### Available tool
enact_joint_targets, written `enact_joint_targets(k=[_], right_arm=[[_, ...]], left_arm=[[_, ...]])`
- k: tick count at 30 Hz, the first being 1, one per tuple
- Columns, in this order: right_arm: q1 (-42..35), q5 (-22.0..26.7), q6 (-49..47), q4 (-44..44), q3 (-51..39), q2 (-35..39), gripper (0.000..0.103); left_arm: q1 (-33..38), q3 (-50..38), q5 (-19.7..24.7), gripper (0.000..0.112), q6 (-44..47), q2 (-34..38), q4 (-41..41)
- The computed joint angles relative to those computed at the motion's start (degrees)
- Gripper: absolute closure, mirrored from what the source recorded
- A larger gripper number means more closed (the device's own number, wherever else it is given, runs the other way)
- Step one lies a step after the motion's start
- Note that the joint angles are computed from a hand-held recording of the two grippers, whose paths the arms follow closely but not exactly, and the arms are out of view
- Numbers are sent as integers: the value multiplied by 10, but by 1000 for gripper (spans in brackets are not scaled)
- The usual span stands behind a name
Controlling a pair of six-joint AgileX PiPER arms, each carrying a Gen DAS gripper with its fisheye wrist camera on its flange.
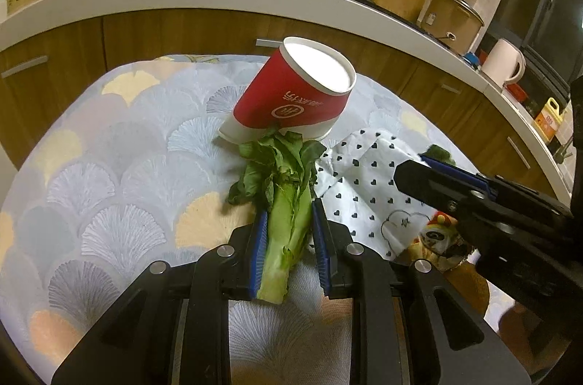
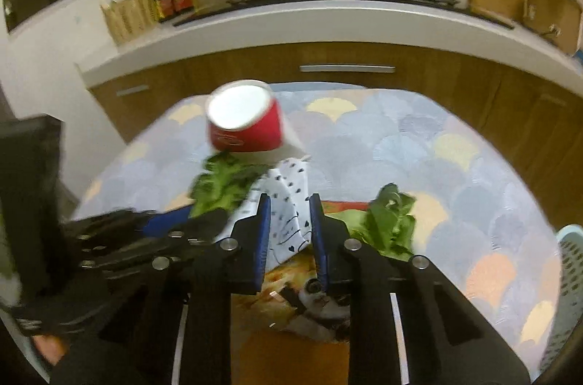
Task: Collect trash
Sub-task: 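Grasp the green vegetable stalk with the left tool while the right tool grasps the white napkin, then carry stalk and napkin over the blue basket and open both tools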
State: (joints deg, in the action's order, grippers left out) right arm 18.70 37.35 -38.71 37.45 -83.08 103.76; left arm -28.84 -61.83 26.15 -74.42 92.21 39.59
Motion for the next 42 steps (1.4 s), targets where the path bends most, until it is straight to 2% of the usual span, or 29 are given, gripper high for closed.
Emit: enact_joint_targets(k=[3,4,9,10,11,21,26,28,31,36,42], right_arm=[[-20,82,-25,71,-28,23,84],[-18,90,-18,71,-33,27,84],[12,51,56,-1,-35,26,85],[13,41,59,-3,-29,22,94],[9,38,48,8,-22,15,98],[-65,3,-28,62,83,-117,100],[-150,31,-105,124,131,-183,100],[-183,40,-134,144,148,-204,100],[-234,38,-181,167,181,-243,100],[-343,72,-254,208,206,-274,100],[-479,122,-320,253,200,-244,100]], left_arm=[[4,-1,-4,91,11,1,-11],[5,-2,-5,91,12,2,-13],[4,5,-13,91,-4,-3,4],[2,9,-15,91,-18,-6,18],[-1,12,-14,90,-32,-9,31],[-60,43,-25,90,-136,-60,141],[-114,19,-7,90,-154,-66,151],[-135,-2,6,90,-144,-59,144],[-152,-39,-11,90,-107,-44,103],[-191,-131,2,90,-49,15,57],[-241,-319,72,90,91,143,-37]])
